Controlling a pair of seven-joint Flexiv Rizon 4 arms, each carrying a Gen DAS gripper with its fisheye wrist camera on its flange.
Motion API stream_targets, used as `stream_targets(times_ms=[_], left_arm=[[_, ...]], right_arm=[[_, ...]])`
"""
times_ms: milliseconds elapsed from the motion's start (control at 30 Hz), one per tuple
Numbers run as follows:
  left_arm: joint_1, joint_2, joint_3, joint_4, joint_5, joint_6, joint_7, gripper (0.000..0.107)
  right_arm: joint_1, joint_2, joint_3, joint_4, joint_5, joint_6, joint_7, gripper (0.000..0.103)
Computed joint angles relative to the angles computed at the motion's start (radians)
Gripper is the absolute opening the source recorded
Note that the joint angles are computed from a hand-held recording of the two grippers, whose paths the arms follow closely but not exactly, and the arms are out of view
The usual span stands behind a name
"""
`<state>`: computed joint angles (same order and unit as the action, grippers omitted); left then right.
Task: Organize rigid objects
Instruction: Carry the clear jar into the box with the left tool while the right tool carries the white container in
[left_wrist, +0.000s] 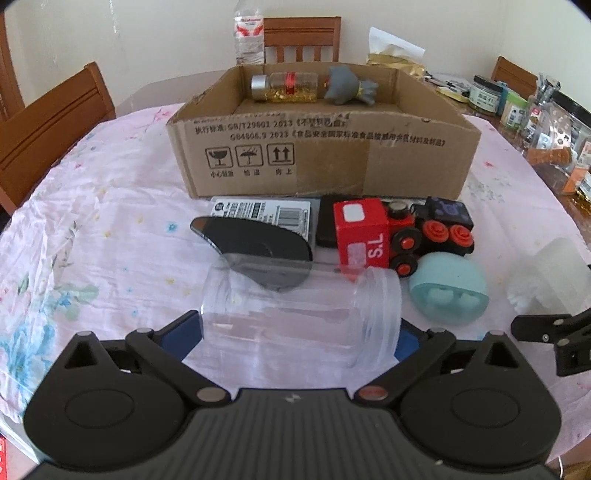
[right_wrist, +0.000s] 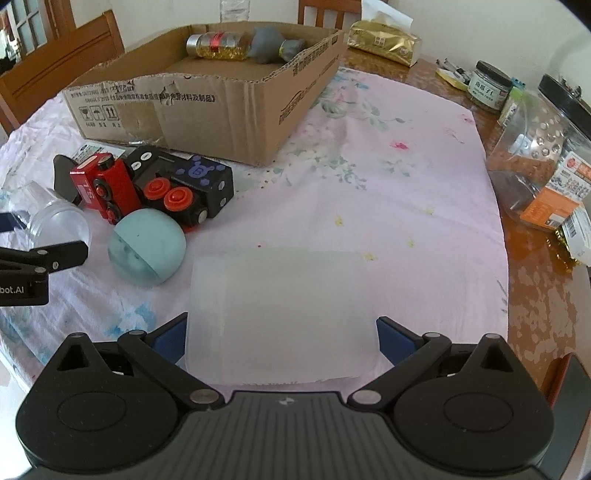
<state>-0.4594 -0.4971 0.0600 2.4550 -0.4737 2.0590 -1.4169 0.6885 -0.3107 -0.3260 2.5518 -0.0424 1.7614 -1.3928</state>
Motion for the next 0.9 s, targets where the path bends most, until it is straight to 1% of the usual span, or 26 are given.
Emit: stream_targets(times_ms=[33, 67, 167, 200, 267, 300, 333, 367, 500, 633, 733, 767, 867, 900], left_arm=[[-0.005, 0.005, 0.004, 0.000, -0.003, -0.002, 0.006, 0.100], [-0.005, 0.009, 0.005, 0.001, 0.001, 0.000, 0.009, 0.100], [-0.014, 0.025, 0.015, -0.003, -0.002, -0.023, 0.043, 0.096], [0.008, 0.031, 0.003, -0.002, 0.020, -0.026, 0.042, 0.096], [0.026, 0.040, -0.004, -0.003, 0.039, -0.043, 0.045, 0.095], [0.042, 0.045, -0.012, -0.005, 0.055, -0.056, 0.046, 0.094], [0.054, 0.049, -0.017, -0.006, 0.069, -0.065, 0.044, 0.091], [0.066, 0.053, -0.021, -0.008, 0.083, -0.077, 0.043, 0.091], [0.027, 0.054, 0.023, -0.021, 0.080, -0.101, 0.070, 0.091], [0.063, 0.072, 0.007, -0.024, 0.124, -0.134, 0.082, 0.091], [0.047, 0.089, 0.034, -0.034, 0.138, -0.170, 0.111, 0.091], [0.056, 0.102, 0.032, -0.035, 0.150, -0.188, 0.121, 0.091], [0.120, 0.146, -0.004, -0.034, 0.209, -0.236, 0.135, 0.091], [0.131, 0.163, -0.005, -0.037, 0.226, -0.261, 0.144, 0.091]], right_arm=[[0.029, 0.005, -0.028, 0.004, -0.001, -0.004, -0.004, 0.103], [0.041, 0.011, -0.039, 0.008, -0.004, -0.005, -0.010, 0.103], [0.035, 0.030, -0.027, 0.008, -0.016, -0.018, -0.016, 0.103], [0.039, 0.032, -0.032, 0.006, -0.022, -0.025, -0.012, 0.103], [0.101, 0.033, -0.098, 0.009, -0.037, -0.038, 0.002, 0.099], [0.125, 0.034, -0.126, 0.011, -0.046, -0.046, 0.009, 0.099], [0.139, 0.033, -0.143, 0.011, -0.054, -0.050, 0.016, 0.098], [0.156, 0.034, -0.163, 0.012, -0.062, -0.054, 0.024, 0.096], [0.201, 0.043, -0.228, 0.017, -0.104, -0.081, 0.053, 0.088], [0.164, 0.059, -0.205, 0.019, -0.151, -0.095, 0.083, 0.087], [0.164, 0.077, -0.218, 0.028, -0.192, -0.102, 0.106, 0.086], [0.165, 0.086, -0.225, 0.032, -0.207, -0.105, 0.114, 0.086], [0.129, 0.120, -0.202, 0.036, -0.248, -0.118, 0.122, 0.086], [0.131, 0.133, -0.212, 0.040, -0.268, -0.121, 0.125, 0.086]])
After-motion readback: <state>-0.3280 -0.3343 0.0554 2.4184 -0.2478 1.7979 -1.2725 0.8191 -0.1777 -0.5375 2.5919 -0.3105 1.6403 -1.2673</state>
